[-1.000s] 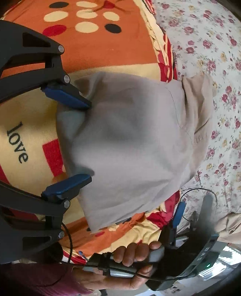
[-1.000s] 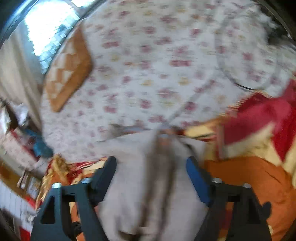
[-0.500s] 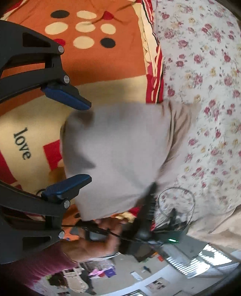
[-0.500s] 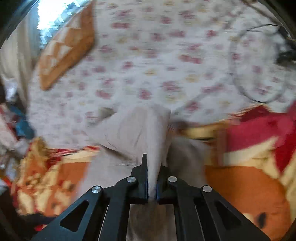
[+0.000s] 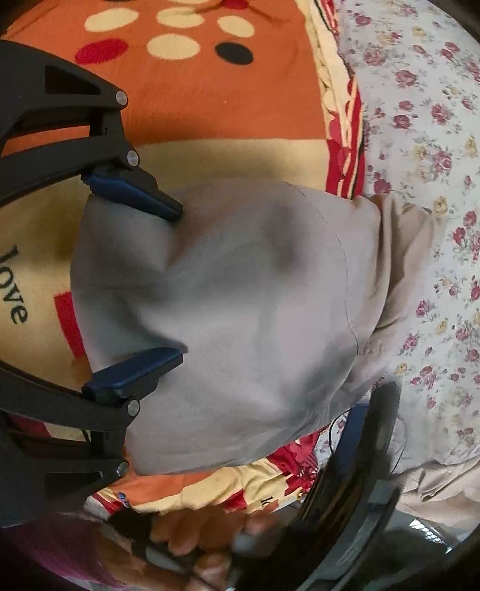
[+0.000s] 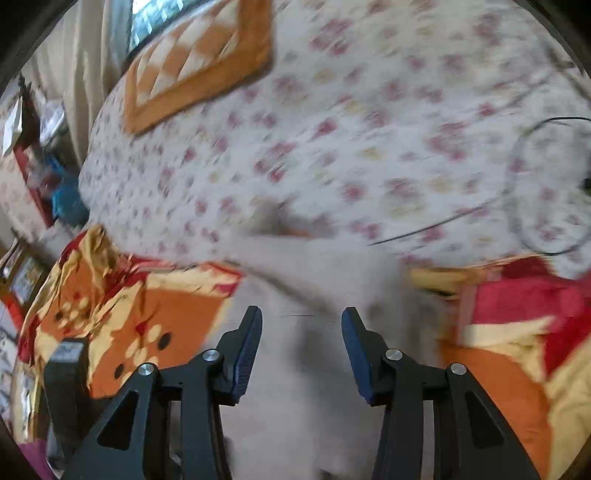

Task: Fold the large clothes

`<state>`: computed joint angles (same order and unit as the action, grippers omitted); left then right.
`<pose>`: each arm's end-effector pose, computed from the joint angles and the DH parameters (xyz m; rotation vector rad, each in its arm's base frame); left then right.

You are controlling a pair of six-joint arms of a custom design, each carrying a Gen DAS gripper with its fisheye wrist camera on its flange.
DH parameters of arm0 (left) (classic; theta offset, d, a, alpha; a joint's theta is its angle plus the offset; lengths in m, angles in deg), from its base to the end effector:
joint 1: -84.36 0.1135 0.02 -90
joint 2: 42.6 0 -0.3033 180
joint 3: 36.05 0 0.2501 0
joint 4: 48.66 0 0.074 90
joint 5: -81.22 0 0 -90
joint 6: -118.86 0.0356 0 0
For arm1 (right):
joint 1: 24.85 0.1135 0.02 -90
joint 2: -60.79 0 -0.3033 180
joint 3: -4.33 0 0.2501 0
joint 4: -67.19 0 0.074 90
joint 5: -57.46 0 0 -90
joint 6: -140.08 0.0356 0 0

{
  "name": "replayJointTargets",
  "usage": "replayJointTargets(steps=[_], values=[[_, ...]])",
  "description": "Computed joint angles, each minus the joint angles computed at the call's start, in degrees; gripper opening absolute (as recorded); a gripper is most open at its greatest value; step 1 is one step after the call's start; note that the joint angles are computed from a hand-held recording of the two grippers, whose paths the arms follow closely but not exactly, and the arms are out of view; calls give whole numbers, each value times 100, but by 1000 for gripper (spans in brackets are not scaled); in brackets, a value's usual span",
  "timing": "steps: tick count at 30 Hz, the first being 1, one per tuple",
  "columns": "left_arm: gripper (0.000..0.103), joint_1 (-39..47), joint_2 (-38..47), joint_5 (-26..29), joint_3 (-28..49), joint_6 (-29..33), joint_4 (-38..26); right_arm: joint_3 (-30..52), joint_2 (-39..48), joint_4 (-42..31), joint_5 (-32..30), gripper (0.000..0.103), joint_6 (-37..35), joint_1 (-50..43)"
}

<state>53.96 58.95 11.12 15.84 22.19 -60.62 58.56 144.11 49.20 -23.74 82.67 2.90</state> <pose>0.2472 -0.1591 0.1255 0.6735 2.6223 -0.6673 0.2482 0.1244 0.2132 0.1740 2.3970 0.3148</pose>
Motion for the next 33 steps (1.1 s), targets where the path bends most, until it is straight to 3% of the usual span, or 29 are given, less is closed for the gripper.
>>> replayJointTargets(steps=[3, 7, 9, 13, 15, 16, 20, 24, 25, 26, 27, 28, 29, 33], values=[[73, -68, 110, -81, 9, 22, 90, 711, 1300, 1, -16, 47, -117, -160], [78, -191, 184, -79, 45, -58, 236, 843, 2263, 167, 1294, 43, -274, -609], [83, -348, 251, -284, 144, -64, 172, 517, 2402, 735, 1029, 43, -279, -950], [85, -409, 351, -358, 146, -79, 250, -431, 1198, 1091, -238, 53, 108, -1400], [85, -390, 344, -339, 80, -115, 353, -834, 389, 893, -539, 77, 84, -1429], [85, -384, 324, -337, 56, -137, 373, -1005, -88, 593, -534, 80, 122, -1362], [85, -278, 266, -229, 22, -256, 358, -1638, -1333, 20, -760, 81, 406, -994], [85, -176, 9, -164, 24, -442, 138, -1900, -972, 520, -1024, 80, 830, -709], [85, -178, -87, -186, 26, -422, 64, -1864, -562, 729, -1133, 79, 864, -698], [85, -175, -214, -224, 4, -370, 4, -1850, -287, 937, -1188, 65, 877, -662], [85, -172, -341, -291, -8, -310, -49, -1863, -240, 1039, -1103, 39, 915, -546], [85, -163, -478, -347, -18, -264, -108, -1840, -289, 1024, -925, 20, 864, -432], [85, -147, -554, -375, -7, -235, -138, -1786, -502, 845, -819, 12, 775, -372], [86, -156, -597, -509, -11, -280, 21, -1271, -1214, -336, 98, 8, 257, -104]])
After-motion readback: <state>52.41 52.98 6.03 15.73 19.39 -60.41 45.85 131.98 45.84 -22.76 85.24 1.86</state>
